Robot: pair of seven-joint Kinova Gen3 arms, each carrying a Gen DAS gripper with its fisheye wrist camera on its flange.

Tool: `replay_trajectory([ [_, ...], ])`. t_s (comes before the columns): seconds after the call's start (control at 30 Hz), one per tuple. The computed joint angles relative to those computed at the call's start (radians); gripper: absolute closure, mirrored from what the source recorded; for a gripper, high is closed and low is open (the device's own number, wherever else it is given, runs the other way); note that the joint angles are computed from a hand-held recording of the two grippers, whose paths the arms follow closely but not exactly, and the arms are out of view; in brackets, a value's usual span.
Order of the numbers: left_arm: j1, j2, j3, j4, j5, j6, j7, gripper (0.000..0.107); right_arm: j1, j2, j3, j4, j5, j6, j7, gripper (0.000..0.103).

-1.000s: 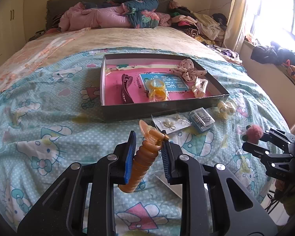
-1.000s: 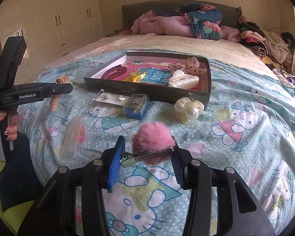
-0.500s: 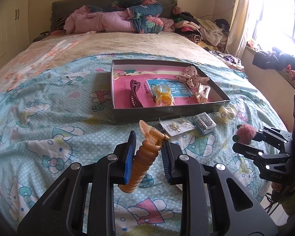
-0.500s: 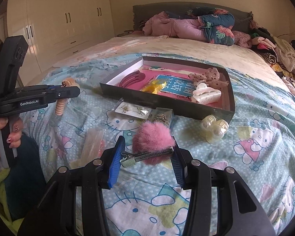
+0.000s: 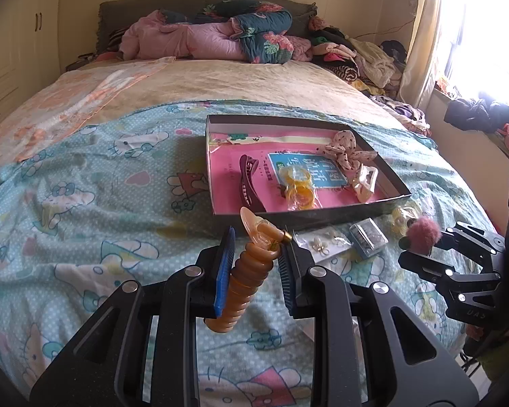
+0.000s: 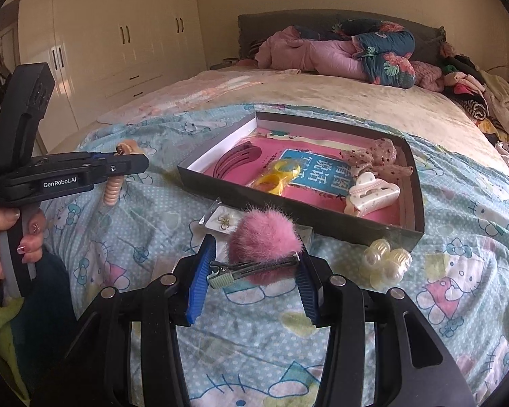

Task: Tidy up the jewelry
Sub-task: 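Carry the hair tie and pompom pin into the tray and open both tools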

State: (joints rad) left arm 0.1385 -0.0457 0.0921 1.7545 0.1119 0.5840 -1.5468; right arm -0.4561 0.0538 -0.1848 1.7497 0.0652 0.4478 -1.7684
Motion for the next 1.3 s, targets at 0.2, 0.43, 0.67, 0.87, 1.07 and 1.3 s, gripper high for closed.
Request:
replay_trajectory([
  [0.2, 0.005, 0.043, 0.005, -0.042, 0.005, 0.001, -0.005, 0.090, 0.011, 0.026, 0.012, -0.037, 0.000, -0.007, 0.015, 0.060],
  [0.43, 0.013, 0.110, 0.013, -0.103, 0.013, 0.013, -0.016, 0.090, 0.027, 0.057, 0.034, -0.077, 0.010, 0.001, 0.021, 0.060],
  [0.67, 0.020, 0.183, 0.021, -0.174, 0.024, 0.029, -0.026, 0.090, 0.051, 0.101, 0.059, -0.131, 0.018, 0.020, 0.022, 0.060],
  [0.87, 0.043, 0.248, 0.023, -0.251, -0.008, 0.052, -0.008, 0.090, 0.065, 0.143, 0.082, -0.188, 0.036, 0.041, 0.022, 0.060],
  [1.07, 0.074, 0.313, 0.019, -0.328, -0.048, 0.076, 0.012, 0.090, 0.083, 0.194, 0.095, -0.260, 0.038, 0.071, 0.039, 0.060],
  [1.3, 0.100, 0.376, 0.013, -0.404, -0.080, 0.112, 0.028, 0.090, 0.097, 0.279, 0.108, -0.372, 0.026, 0.138, 0.071, 0.060],
])
